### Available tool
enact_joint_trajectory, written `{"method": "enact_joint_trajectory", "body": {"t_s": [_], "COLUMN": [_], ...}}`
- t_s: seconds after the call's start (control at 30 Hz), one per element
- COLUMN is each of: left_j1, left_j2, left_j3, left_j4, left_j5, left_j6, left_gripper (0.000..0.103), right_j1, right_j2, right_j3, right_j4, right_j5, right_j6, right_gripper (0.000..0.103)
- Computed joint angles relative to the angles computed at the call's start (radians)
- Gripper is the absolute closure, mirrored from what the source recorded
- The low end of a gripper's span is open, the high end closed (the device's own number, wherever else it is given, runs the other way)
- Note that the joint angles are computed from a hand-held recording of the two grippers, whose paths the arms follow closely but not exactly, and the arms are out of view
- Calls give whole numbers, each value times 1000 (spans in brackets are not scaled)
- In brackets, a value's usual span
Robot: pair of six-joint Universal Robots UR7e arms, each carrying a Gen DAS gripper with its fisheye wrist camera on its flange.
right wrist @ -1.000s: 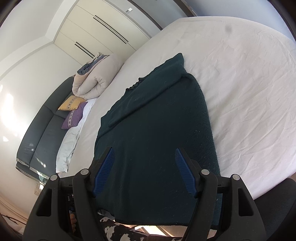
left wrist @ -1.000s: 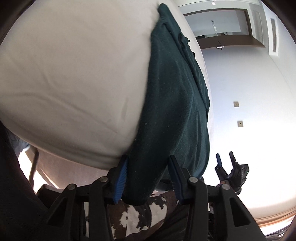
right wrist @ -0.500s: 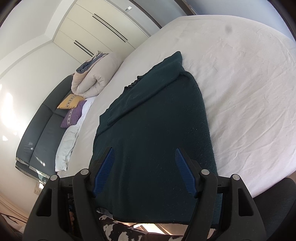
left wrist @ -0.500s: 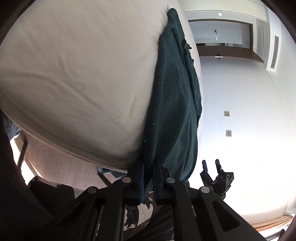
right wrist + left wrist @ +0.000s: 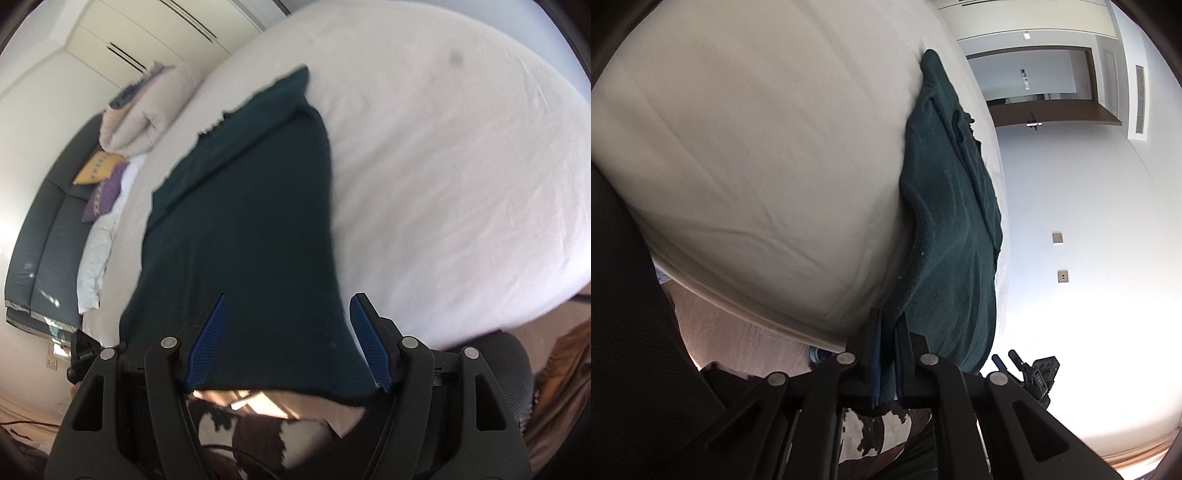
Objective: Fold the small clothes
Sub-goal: 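Lift the hem with both grippers and fold it toward the collar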
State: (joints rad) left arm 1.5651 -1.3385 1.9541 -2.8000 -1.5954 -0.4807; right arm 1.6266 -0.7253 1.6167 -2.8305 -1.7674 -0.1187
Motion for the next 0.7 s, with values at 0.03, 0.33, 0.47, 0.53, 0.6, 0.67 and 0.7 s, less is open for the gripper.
{"method": "enact_joint_trajectory", "body": {"t_s": [0.03, 0.33, 0.47, 0.53, 0.6, 0.67, 0.7], "left_j1": [1, 0, -1, -2, -4, -6, -7], "left_j2": [1, 5, 7, 8, 8, 6, 6], "left_j3": [1, 6, 7, 7, 6, 7, 7], "left_j4": [-3, -14, -12, -12, -11, -9, -8], "left_j5": [4, 12, 18, 20, 24, 27, 29], "left_j6": [-5, -3, 1, 2, 7, 9, 10], "left_gripper": [98, 98, 98, 98, 98, 98, 98], "right_j1": [-2, -40, -49, -47, -46, -47, -46], "right_j2": [1, 50, 51, 57, 61, 66, 69], "right_j3": [-8, -116, -126, -143, -158, -176, -186], "right_j4": [30, 306, 342, 375, 411, 450, 473], "right_j5": [-19, -32, -8, -10, -23, -37, -48], "right_j6": [7, 50, 26, 7, -4, -19, -25], "right_gripper": [36, 37, 37, 40, 46, 54, 62]}}
